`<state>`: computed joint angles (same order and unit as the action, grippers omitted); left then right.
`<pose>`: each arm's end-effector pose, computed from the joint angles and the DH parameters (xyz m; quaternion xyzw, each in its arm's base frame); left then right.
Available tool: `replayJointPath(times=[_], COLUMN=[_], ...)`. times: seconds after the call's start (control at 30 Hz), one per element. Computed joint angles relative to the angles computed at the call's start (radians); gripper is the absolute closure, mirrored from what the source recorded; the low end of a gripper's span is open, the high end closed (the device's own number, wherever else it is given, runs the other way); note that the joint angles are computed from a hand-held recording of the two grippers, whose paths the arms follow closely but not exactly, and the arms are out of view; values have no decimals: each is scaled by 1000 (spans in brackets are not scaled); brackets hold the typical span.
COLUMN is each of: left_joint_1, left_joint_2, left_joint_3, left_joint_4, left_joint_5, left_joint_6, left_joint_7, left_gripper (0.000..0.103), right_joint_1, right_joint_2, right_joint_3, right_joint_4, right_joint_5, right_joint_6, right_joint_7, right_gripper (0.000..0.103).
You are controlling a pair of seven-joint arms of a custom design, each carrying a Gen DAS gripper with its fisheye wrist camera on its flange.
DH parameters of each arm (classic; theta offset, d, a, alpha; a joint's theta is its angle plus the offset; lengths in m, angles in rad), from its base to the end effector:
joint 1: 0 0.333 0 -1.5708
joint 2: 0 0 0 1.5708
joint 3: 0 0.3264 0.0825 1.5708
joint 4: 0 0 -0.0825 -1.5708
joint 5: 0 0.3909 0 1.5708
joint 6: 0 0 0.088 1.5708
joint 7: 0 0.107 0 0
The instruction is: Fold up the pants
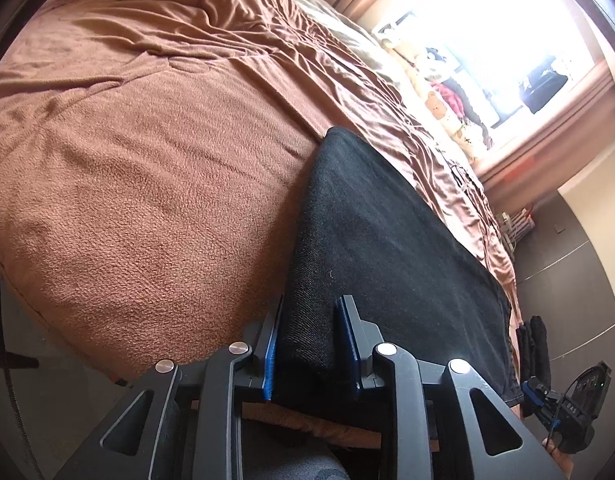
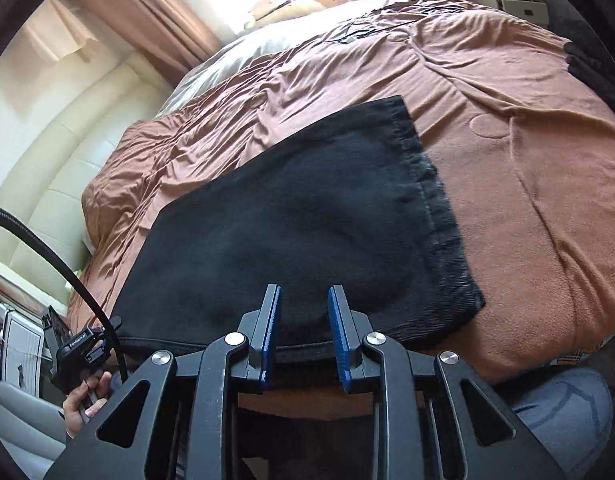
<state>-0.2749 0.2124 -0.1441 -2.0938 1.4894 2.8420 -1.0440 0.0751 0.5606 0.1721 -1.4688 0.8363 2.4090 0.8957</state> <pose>0.5212 -0.2867 0.3536 -0.8549 0.3196 -0.3882 0.1279 0.7344 0.1630 0.4067 -0.7482 0.5292 0.0543 0.3965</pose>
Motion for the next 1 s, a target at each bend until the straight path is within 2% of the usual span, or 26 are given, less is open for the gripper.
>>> replayJointPath(times=[0.23, 0.3, 0.4, 0.63, 0.7, 0.83, 1.0], left_joint_1=[10, 17, 19, 24, 26, 28, 28], left_joint_2=[-2, -2, 3, 2, 2, 0, 0], left_joint_3=[-2, -10, -12, -7, -12, -15, -17], left_joint_4=[-4, -5, -3, -4, -3, -6, -4], left_joint_5=[135, 108, 57, 136, 136, 131, 149], left_joint_6=[12, 9, 7, 29, 25, 21, 22], left_joint_7=[-157, -127, -72, -153, -151, -136, -154], left_gripper=[78, 78, 78, 78, 78, 78, 78], right_joint_1=[85, 124, 147, 194, 205, 238, 263], right_joint_2=[92, 139, 247, 362, 367, 439, 421], right_joint_3=[1, -22, -6, 1, 2, -9, -22], right_joint_4=[140, 212, 371, 567, 575, 688, 639], right_joint_5=[-117, -152, -238, -336, -351, -401, -447], right_joint_6=[-43, -68, -121, -200, -201, -235, -213], right_joint_7=[53, 75, 146, 204, 201, 235, 221], right_gripper=[81, 81, 81, 81, 81, 81, 87])
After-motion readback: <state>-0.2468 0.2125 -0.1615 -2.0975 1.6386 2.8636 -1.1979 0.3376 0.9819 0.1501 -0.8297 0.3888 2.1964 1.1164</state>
